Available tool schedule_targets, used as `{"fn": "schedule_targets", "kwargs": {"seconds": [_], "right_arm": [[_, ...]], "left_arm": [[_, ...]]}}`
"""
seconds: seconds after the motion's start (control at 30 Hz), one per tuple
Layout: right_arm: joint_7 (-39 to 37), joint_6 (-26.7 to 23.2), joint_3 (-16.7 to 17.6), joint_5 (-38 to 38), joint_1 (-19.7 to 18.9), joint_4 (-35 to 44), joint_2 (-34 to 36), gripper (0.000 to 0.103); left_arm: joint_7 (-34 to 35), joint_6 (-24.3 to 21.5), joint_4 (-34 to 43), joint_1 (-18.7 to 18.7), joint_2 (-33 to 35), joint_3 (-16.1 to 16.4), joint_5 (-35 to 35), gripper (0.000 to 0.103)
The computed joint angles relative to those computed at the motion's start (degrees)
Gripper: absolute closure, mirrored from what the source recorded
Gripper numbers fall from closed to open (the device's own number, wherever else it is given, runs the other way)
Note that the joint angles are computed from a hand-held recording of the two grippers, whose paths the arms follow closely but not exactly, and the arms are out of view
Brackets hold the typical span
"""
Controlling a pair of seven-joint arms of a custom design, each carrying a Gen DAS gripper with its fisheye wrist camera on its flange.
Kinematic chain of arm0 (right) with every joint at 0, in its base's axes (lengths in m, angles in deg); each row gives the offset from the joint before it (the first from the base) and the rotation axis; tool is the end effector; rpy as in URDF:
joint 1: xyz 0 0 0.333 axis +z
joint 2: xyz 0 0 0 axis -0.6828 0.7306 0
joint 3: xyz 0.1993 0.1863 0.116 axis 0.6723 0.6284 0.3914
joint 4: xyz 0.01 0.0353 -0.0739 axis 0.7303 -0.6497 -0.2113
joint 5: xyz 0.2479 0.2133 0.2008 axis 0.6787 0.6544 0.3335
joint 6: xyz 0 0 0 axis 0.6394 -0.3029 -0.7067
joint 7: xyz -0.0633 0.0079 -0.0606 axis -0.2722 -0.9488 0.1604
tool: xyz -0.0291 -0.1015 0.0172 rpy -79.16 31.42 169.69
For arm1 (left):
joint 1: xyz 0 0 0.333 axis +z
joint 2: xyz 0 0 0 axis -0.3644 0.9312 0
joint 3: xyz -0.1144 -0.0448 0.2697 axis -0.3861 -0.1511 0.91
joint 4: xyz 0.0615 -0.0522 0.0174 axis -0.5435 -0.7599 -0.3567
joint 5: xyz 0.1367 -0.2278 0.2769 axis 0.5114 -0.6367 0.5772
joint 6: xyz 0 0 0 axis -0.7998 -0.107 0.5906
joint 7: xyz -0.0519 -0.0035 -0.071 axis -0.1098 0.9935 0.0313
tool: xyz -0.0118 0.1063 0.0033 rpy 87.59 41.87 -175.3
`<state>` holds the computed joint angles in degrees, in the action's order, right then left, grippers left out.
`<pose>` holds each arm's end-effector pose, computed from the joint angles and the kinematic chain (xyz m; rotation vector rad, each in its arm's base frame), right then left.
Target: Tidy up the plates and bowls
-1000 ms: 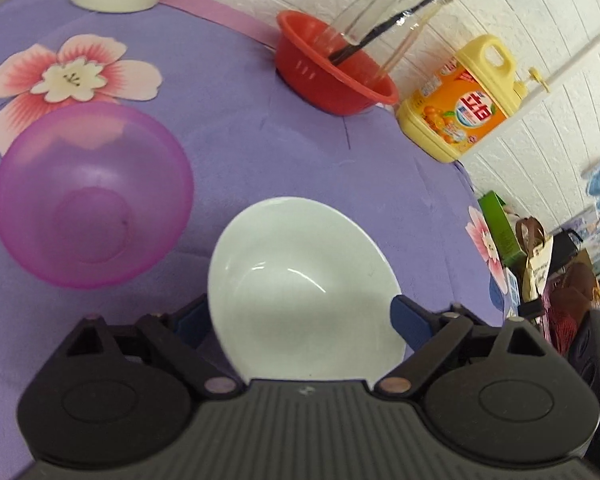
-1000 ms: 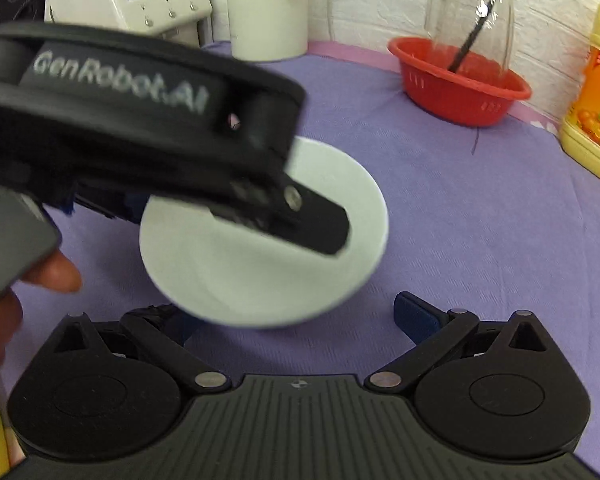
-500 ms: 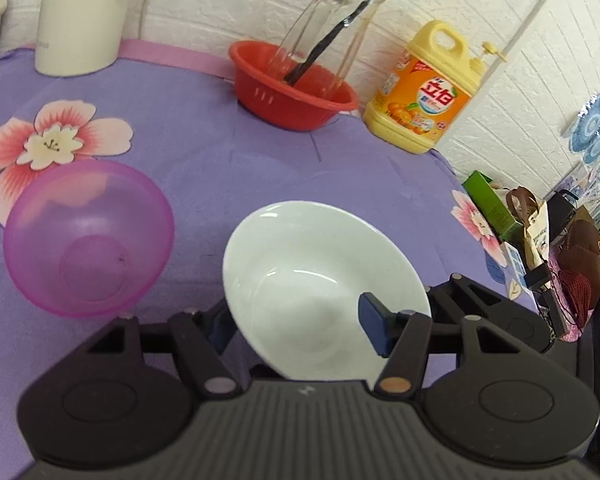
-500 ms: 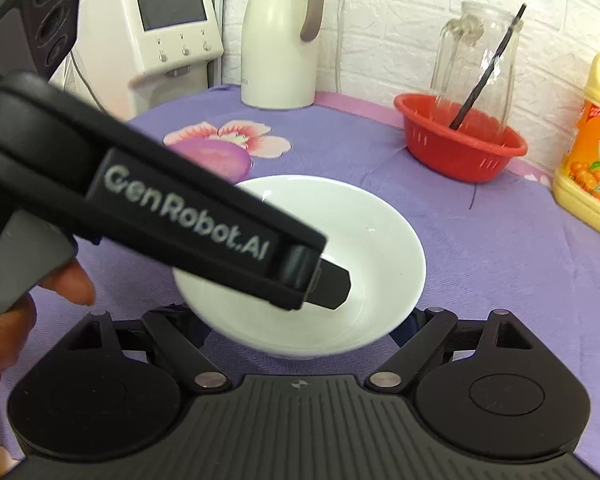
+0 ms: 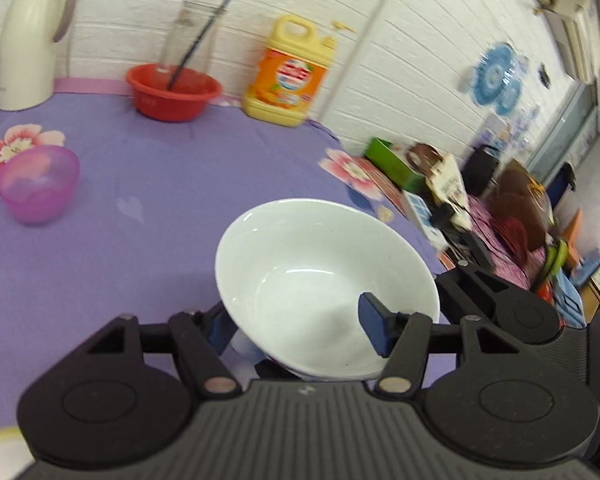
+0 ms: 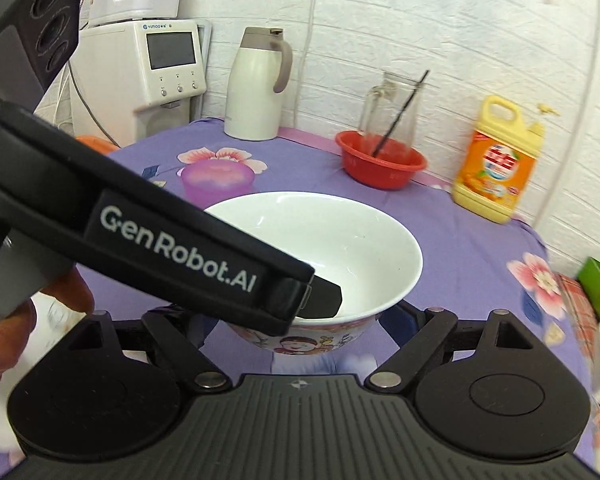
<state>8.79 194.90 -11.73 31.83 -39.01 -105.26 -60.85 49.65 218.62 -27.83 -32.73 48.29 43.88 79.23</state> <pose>0.6154 0.0307 0.4891 -2.0538 0.8192 -0.6766 0.6381 -0.2956 0.4950 -1.8157 1.8228 -1.2871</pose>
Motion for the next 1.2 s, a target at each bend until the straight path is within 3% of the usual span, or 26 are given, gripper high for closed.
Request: {"fn": "schedule_targets", "kwargs": {"seconds": [0.17,0.3,0.57,0.63,0.7,0.8,1.2], "right_arm": [[-5.24,1.51,-2.66,5.67,-0.22,-13.35,-10.44,0.000],[-6.58,3.51,-4.80,8.26,1.21,-19.63,-14.05,0.000],[-4.18,1.84,-5.43,9.45,1.82,-20.47,-11.30,0.000],[-6.21,2.70,-5.22,11.39,1.92,-21.11,-11.38,0.000],[-7.07,2.89,-5.18,12.71,1.94,-21.87,-12.06,0.000],[-6.60,2.49,-5.36,13.16,1.81,-22.05,-12.21,0.000],[-6.03,4.35,-4.84,12.87,2.36,-22.32,-12.09,0.000]], "left_arm": [[0.52,3.51,-9.15,-1.07,-4.78,-2.72,-0.07,0.042],[0.79,2.69,-12.20,-2.17,-5.65,-3.54,-0.49,0.042],[-2.10,2.24,-15.52,-4.59,-6.68,-0.76,1.80,0.045],[-1.38,3.38,-16.20,-3.83,-6.90,-1.46,1.65,0.040],[-2.65,4.40,-17.04,-4.64,-7.61,-0.19,2.97,0.031],[0.58,5.41,-17.09,-0.77,-7.19,-4.40,-0.29,0.030],[-2.31,5.77,-16.78,-3.64,-7.42,-1.01,2.97,0.028]]}}
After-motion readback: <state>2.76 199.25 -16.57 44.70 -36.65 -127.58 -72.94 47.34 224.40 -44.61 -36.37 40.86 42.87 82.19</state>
